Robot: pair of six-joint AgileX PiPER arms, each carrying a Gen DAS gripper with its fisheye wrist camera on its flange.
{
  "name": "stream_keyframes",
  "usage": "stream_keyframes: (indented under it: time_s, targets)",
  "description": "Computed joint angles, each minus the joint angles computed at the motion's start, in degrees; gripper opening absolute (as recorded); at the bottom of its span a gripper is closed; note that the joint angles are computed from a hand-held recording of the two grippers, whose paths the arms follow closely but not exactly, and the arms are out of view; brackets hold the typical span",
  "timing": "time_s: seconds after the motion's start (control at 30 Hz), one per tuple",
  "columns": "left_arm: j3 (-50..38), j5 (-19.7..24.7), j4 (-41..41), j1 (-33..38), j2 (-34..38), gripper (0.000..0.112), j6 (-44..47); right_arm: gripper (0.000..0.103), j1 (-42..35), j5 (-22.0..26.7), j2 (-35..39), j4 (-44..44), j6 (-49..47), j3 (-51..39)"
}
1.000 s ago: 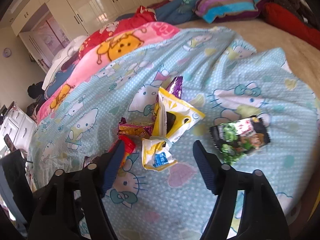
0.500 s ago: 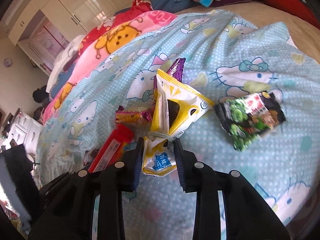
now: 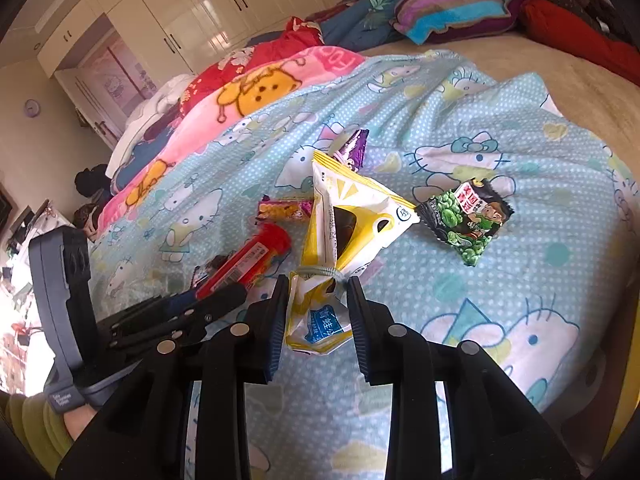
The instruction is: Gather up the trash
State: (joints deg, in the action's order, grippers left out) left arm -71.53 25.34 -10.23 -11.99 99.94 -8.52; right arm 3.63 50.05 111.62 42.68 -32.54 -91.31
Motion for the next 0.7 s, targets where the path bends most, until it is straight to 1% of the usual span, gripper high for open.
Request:
stream_keyframes:
  time_s: [0.33, 0.7]
  targets:
    - [-0.86, -0.42, 4.15, -1.92, -2.68, 0.027, -2.69, 0.028, -1.64, -0.05, -3.45, 1.89, -2.43, 3.07]
    - [-3.53, 0.07, 7.06, -4.68, -3.92, 0.027, -4.93, 0.028, -3.9, -0.25, -6.98, 3.88, -5.22, 5.6]
